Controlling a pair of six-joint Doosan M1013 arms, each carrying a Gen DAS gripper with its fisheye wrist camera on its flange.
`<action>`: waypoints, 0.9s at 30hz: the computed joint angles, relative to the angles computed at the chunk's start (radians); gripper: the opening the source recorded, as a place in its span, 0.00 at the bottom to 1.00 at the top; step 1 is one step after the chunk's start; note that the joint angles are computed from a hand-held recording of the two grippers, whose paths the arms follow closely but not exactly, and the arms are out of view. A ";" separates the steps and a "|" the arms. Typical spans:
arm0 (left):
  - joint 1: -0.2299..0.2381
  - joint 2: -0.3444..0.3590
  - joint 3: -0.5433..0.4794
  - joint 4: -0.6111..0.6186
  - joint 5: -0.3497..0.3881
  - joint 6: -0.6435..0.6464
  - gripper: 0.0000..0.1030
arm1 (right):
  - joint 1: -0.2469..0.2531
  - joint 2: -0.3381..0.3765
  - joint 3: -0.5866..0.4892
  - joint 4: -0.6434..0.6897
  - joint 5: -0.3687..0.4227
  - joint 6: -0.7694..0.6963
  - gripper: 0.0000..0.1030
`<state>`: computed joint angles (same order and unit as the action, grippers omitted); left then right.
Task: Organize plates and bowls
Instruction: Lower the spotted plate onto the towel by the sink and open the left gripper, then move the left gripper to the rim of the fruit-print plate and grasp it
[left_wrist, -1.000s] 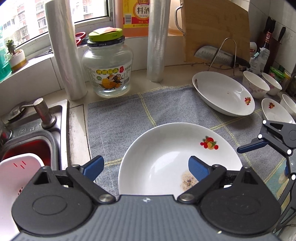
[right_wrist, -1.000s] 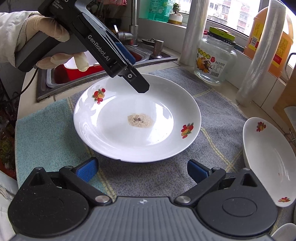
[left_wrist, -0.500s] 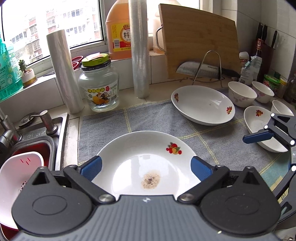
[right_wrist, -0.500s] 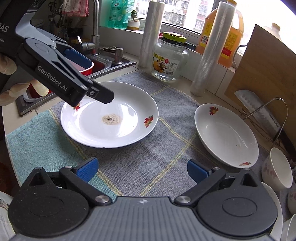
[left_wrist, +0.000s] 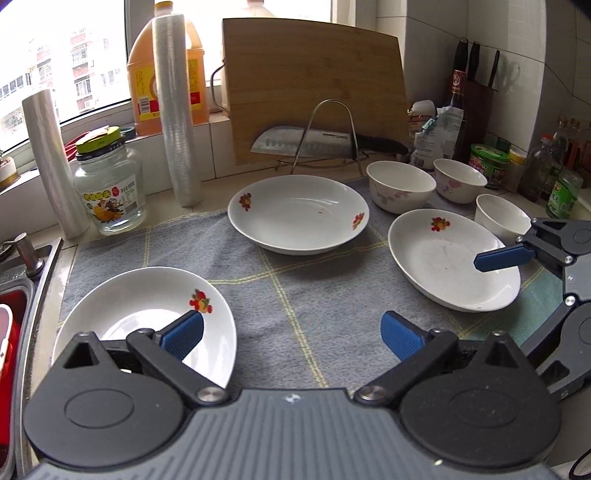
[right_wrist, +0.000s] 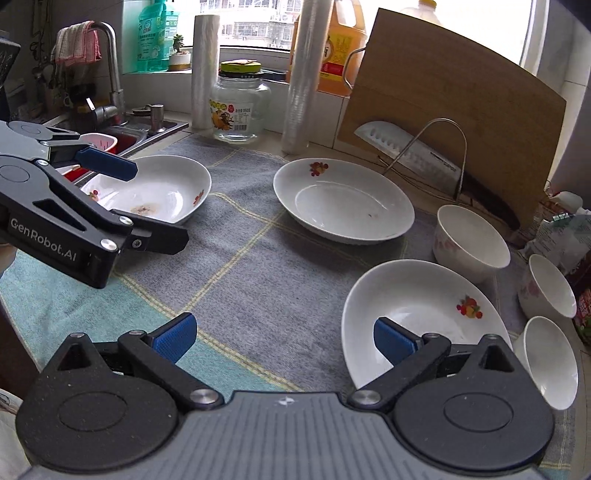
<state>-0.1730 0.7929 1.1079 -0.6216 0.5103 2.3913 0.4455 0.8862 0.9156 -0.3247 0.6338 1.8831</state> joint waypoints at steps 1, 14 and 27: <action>-0.006 0.002 -0.003 0.004 0.010 -0.006 0.99 | -0.006 -0.011 0.021 -0.013 -0.007 0.009 1.00; -0.069 0.046 -0.081 0.102 0.115 -0.140 0.99 | -0.067 -0.111 0.219 -0.049 -0.095 0.077 1.00; -0.109 0.112 -0.216 0.198 0.214 -0.225 0.99 | -0.127 -0.122 0.295 0.146 -0.127 -0.137 1.00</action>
